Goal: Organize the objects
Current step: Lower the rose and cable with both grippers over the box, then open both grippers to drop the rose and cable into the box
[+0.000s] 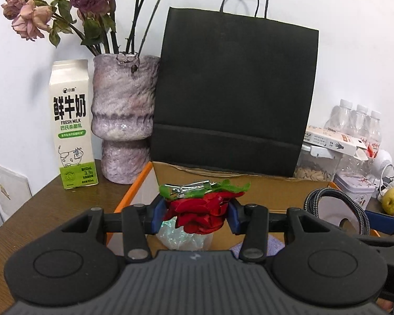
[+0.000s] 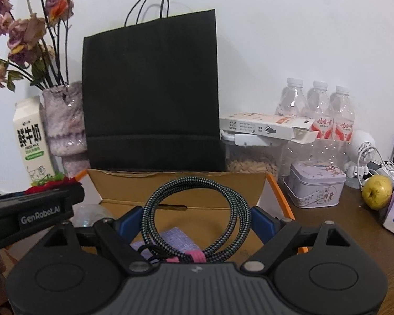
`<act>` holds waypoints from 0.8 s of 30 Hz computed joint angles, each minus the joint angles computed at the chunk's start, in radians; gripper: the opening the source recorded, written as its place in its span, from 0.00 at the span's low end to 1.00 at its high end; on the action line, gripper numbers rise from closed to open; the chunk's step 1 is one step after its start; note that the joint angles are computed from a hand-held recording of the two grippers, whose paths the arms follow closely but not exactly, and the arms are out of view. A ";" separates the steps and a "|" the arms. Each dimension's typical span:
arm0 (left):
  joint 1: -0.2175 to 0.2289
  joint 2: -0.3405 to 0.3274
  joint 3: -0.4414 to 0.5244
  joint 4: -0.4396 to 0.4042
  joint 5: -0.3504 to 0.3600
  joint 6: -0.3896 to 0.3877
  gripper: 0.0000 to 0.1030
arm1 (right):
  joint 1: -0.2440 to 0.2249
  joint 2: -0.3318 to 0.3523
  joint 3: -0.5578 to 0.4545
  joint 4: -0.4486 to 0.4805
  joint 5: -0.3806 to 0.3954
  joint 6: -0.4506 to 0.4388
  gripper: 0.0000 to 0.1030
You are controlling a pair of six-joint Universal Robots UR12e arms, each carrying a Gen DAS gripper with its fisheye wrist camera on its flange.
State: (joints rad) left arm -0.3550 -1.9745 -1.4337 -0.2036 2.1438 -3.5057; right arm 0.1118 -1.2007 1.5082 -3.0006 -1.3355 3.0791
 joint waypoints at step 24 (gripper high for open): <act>-0.013 0.019 -0.017 0.070 0.056 -0.020 1.00 | -0.011 -0.023 0.010 0.016 0.004 0.037 1.00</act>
State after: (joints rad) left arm -0.3680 -1.9559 -1.4506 -0.1341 2.1999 -3.5253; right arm 0.1011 -1.2241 1.5181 -2.9850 -1.3319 3.1161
